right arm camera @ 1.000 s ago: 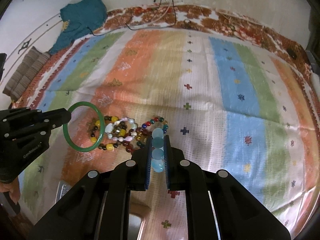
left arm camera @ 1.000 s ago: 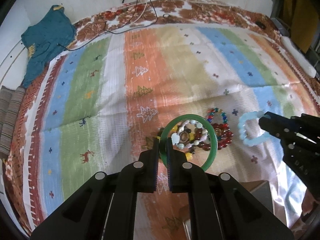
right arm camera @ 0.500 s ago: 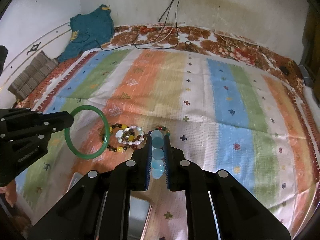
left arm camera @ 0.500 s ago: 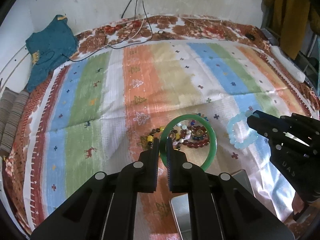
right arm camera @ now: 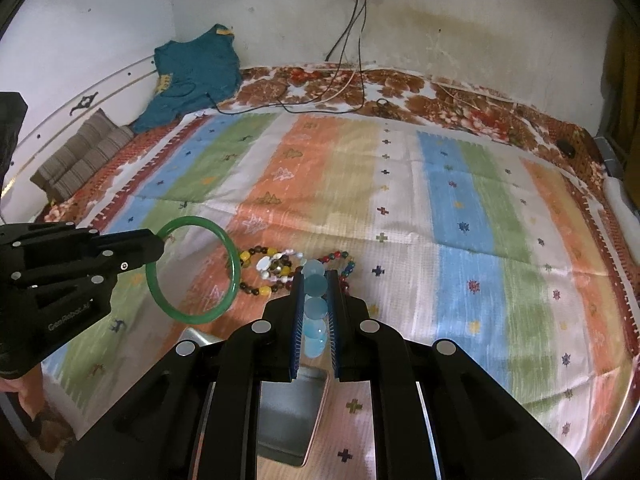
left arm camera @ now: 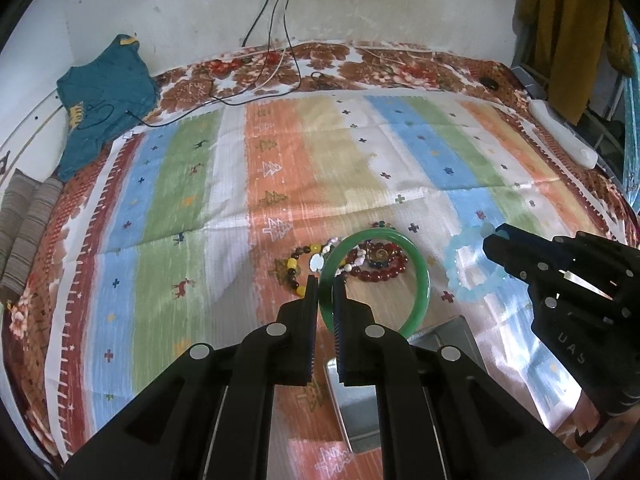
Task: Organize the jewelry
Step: 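Lift both held bracelets and carry them over the silver tin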
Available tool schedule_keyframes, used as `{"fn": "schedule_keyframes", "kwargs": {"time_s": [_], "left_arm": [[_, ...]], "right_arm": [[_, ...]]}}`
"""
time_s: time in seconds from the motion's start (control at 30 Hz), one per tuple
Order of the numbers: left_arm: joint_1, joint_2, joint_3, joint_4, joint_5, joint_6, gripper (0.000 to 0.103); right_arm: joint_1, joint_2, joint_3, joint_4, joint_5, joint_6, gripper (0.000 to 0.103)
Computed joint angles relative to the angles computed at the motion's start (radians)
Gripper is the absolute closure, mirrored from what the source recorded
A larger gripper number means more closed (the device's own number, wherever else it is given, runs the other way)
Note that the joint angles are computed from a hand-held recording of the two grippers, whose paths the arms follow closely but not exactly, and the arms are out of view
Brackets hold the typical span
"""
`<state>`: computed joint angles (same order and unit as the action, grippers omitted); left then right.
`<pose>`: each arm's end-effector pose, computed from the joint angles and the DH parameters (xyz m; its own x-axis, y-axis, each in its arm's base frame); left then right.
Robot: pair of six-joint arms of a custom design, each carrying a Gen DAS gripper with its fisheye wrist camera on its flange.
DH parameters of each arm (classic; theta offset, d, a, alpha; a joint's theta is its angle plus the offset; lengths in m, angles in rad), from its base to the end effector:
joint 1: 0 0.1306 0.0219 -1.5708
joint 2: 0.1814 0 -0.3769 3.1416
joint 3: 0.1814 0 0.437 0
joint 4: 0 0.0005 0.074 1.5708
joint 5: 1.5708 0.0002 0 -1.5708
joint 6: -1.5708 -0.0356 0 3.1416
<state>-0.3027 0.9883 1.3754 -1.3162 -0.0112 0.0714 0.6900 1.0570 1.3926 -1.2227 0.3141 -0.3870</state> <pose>0.3291 -0.1029 0.5546 -0.7835 0.1700 -0.5977 0.2364 0.9711 -0.0338 0.3000 0.2327 0.5470 -0.7254 -0.1332 -0.6753 -0.1956 0.9806 0.0166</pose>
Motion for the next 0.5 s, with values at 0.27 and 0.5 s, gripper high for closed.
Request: {"fn": "schedule_keyframes", "kwargs": {"time_s": [0.27, 0.5], "left_arm": [[-0.01, -0.038, -0.021, -0.016, -0.012, 0.008, 0.096], [0.0, -0.08, -0.046, -0.038, -0.004, 0.017, 0.095]], "right_arm": [[0.031, -0.028, -0.01, -0.016, -0.001, -0.03, 0.091], [0.069, -0.051, -0.021, -0.034, 0.007, -0.053, 0.091]]}}
